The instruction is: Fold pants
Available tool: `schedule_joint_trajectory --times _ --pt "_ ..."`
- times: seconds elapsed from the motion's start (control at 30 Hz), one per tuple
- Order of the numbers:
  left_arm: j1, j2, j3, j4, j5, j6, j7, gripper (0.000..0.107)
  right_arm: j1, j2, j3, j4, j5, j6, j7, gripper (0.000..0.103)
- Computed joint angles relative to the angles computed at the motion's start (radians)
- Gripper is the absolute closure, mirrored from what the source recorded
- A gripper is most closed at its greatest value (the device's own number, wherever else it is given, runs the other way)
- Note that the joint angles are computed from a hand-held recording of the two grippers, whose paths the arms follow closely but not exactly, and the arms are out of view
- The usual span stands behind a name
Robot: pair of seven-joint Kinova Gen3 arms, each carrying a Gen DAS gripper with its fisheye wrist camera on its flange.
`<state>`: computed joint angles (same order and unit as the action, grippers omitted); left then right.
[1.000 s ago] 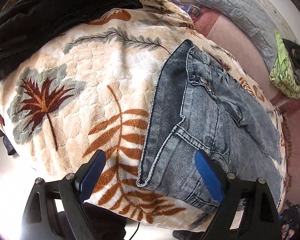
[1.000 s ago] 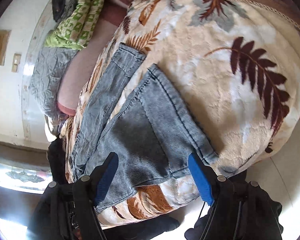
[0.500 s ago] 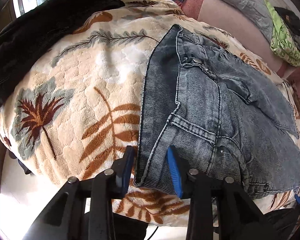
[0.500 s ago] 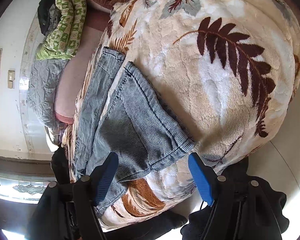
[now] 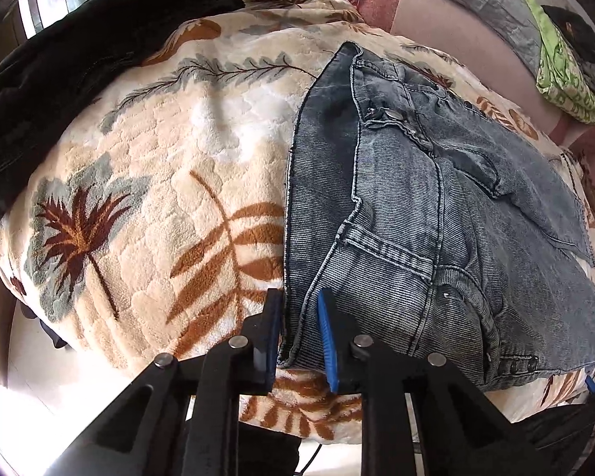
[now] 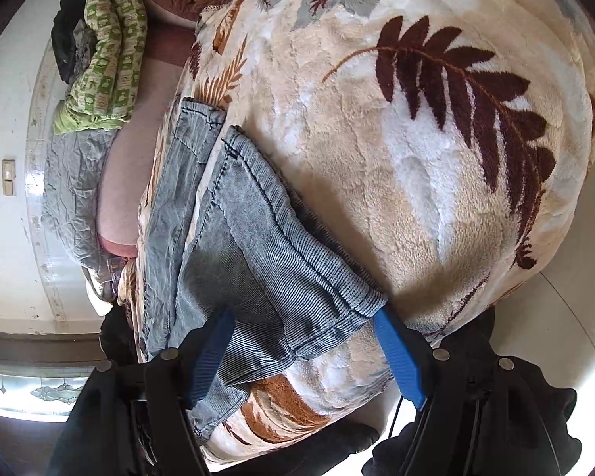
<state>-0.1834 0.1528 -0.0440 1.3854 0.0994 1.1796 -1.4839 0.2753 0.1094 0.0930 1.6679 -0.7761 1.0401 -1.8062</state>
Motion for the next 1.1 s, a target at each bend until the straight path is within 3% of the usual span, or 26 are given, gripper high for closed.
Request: schedule_joint_trajectory --times 0.17,0.23,0.27,0.3,0.33,0.4,0.57,0.63,0.7,0.8,0.83,0.97,1.1 --pt "-0.005 0.0 -0.001 0.005 0.008 -0.007 -0.01 0.087 -0.007 -0.003 0.009 -0.003 0.034 -0.005 -0.018 0.028" --pt "-0.002 -0.002 0.0 0.007 0.002 -0.01 -0.005 0.087 0.036 0.012 -0.052 -0.027 0.068 -0.003 -0.029 0.032" --pt "-0.001 -0.003 0.0 0.01 0.001 -0.013 -0.005 0.086 0.05 0.015 -0.083 -0.044 0.107 -0.005 -0.045 0.038" --pt "-0.002 -0.004 -0.001 0.012 0.002 -0.015 -0.006 0.086 0.068 0.012 -0.12 -0.056 0.145 -0.014 -0.054 0.068" --pt "-0.003 -0.005 -0.001 0.013 0.003 -0.017 -0.007 0.085 0.067 0.008 -0.14 -0.073 0.176 -0.021 -0.069 0.082" --pt "-0.004 -0.005 -0.001 0.014 0.005 -0.017 -0.009 0.084 0.012 -0.01 -0.125 -0.106 0.257 -0.028 -0.065 0.083" --pt "0.006 -0.002 0.001 0.01 -0.016 -0.016 0.0 0.084 -0.22 -0.048 0.046 -0.215 0.46 -0.018 -0.046 0.083" --pt "0.012 0.0 0.002 0.009 -0.028 -0.018 0.005 0.084 -0.305 -0.021 0.107 -0.256 0.542 0.014 -0.039 0.082" --pt "0.018 0.004 0.004 0.004 -0.04 -0.015 0.011 0.084 -0.33 0.061 0.106 -0.306 0.617 0.091 -0.039 0.076" --pt "0.015 0.007 0.004 0.001 -0.033 -0.012 0.003 0.084 -0.236 0.114 0.004 -0.331 0.622 0.18 0.004 0.061" --pt "0.013 0.007 0.004 0.002 -0.03 -0.013 -0.002 0.084 -0.189 0.103 -0.025 -0.333 0.592 0.185 0.009 0.043" --pt "0.028 0.015 0.006 -0.009 -0.057 -0.006 0.015 0.083 -0.108 0.053 -0.034 -0.345 0.5 0.116 0.022 0.041" --pt "0.032 0.016 0.005 -0.008 -0.065 -0.011 0.029 0.082 -0.003 0.175 -0.127 -0.517 0.417 0.167 0.089 0.041"
